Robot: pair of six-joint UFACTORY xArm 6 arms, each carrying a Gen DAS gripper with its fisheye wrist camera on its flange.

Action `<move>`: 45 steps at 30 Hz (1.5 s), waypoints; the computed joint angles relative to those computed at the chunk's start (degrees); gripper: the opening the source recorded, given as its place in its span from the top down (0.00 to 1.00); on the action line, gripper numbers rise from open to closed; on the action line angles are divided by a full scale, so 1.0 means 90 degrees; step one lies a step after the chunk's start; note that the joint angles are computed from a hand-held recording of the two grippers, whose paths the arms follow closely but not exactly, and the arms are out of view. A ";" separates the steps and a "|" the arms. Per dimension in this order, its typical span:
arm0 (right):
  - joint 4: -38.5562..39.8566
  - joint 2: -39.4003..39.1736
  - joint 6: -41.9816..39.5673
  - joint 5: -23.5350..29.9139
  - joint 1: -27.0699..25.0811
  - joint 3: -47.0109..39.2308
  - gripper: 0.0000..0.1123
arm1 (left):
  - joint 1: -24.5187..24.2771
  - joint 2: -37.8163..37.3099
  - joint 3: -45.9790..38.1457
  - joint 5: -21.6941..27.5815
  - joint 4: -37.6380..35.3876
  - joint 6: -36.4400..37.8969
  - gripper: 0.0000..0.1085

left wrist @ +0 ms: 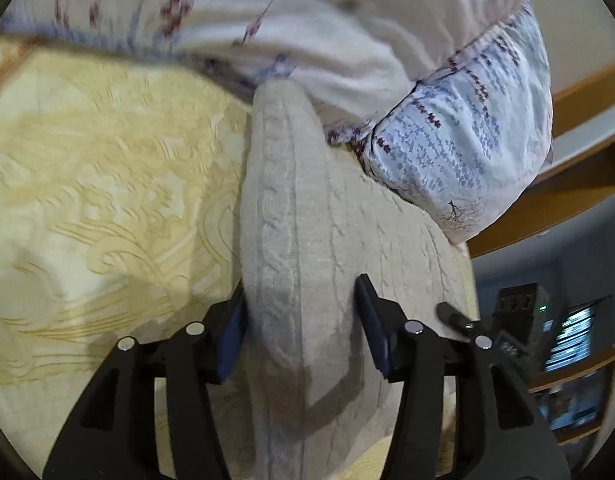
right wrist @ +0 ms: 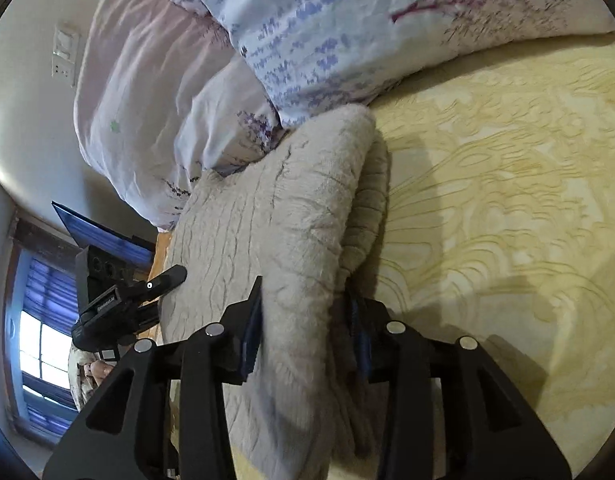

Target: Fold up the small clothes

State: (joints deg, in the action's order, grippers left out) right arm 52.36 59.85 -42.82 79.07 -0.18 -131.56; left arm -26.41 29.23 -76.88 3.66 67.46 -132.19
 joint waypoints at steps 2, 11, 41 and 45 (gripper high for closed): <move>0.0118 -0.0260 -0.0176 -0.0160 -0.0067 0.0378 0.65 | -0.0242 -0.0293 0.0099 0.0688 -0.0248 0.0480 0.52; 0.0362 -0.1270 -0.1106 -0.1111 -0.0001 0.1953 0.90 | -0.1179 -0.0158 -0.0867 0.2513 -0.0944 0.2822 0.52; 0.0410 -0.3625 -0.3687 -0.4005 0.0666 0.5669 0.67 | -0.2095 0.0843 -0.2423 0.5080 -0.2166 0.4594 0.25; 0.0790 -0.3891 -0.3839 -0.4256 0.0590 0.6054 0.66 | -0.2400 0.0515 -0.1951 0.5566 -0.1964 0.3829 0.21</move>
State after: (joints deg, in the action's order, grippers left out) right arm 59.47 24.83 -77.37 40.77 5.14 -77.08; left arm -48.01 33.87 -94.44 53.75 49.79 -97.74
